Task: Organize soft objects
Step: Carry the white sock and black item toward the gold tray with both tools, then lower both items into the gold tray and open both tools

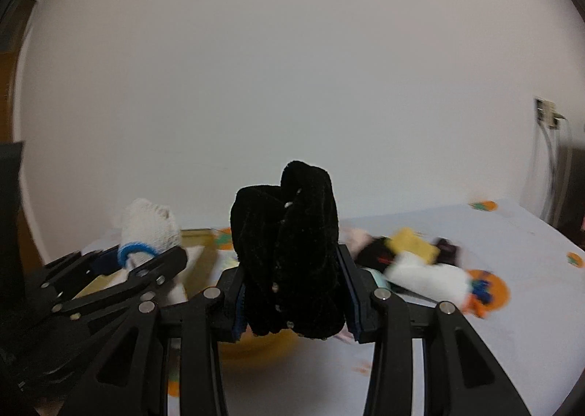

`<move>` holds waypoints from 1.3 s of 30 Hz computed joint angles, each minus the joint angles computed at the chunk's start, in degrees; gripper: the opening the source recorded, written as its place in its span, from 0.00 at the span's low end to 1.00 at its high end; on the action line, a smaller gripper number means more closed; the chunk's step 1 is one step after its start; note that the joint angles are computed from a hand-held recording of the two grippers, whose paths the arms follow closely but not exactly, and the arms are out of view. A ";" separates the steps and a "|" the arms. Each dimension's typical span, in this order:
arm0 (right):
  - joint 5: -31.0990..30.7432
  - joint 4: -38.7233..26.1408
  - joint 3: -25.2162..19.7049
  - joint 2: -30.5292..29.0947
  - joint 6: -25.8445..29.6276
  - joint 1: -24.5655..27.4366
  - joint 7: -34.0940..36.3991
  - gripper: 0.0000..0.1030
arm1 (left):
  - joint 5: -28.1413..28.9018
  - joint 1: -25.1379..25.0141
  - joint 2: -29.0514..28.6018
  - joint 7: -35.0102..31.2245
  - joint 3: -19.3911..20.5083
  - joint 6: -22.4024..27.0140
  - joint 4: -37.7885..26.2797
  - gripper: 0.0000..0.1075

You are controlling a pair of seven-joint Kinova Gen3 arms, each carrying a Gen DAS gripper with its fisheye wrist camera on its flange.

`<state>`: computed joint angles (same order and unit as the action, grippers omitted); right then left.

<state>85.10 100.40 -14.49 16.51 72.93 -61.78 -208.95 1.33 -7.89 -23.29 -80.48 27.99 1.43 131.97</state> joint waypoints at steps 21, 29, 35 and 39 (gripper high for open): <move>-22.10 -34.57 -3.89 15.77 -25.20 19.14 37.78 0.43 | -12.94 -0.67 18.68 9.16 -15.01 22.06 -19.63 0.41; -40.74 -46.50 -8.76 22.58 -23.79 25.68 52.30 0.43 | -5.45 1.00 22.82 0.16 -18.69 28.73 -23.20 0.41; -54.39 -51.90 -4.57 25.01 -24.85 25.14 62.79 0.62 | -10.74 1.05 25.20 5.44 -16.79 31.70 -25.52 0.52; -58.42 -46.03 -11.82 23.16 -33.81 32.49 63.43 0.68 | -18.49 10.22 23.96 14.76 -22.87 31.16 -24.22 0.84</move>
<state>26.68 54.37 -26.31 39.67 39.12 -29.29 -145.52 -17.15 2.33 0.67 -65.72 5.12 32.59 107.75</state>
